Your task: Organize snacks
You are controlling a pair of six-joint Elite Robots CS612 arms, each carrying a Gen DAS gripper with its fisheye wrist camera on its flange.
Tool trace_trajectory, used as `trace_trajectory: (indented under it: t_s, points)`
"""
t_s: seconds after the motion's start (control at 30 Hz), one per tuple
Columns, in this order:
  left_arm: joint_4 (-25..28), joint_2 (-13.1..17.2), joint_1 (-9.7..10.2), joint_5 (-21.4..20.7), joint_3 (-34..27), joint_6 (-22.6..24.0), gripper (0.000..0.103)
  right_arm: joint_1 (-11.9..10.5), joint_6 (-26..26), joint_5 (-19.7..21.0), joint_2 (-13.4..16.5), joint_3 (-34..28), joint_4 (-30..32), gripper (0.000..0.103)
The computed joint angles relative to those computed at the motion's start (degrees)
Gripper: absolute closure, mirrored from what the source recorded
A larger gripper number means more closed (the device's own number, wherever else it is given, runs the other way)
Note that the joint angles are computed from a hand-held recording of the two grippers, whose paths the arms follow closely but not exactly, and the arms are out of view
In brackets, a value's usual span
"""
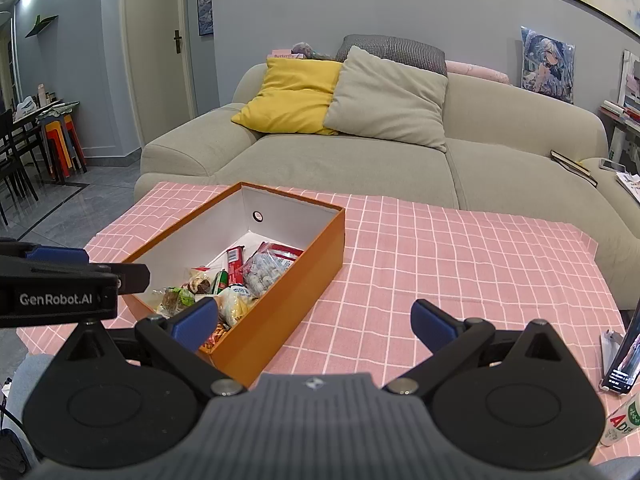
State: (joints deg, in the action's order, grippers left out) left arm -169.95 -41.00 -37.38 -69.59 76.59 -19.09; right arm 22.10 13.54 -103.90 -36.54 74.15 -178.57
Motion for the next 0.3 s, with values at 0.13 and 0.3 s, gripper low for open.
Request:
trace_trajectory:
  t_s: [0.13,0.3]
  points:
    - [-0.28,0.03,-0.04,0.0,0.07,0.15,0.023,0.01,0.03,0.0,0.01,-0.02,0.01,0.004]
    - [-0.08,0.02,-0.04,0.22,0.04,0.07,0.022,-0.01,-0.14,0.01,-0.02,0.02,-0.12,0.004]
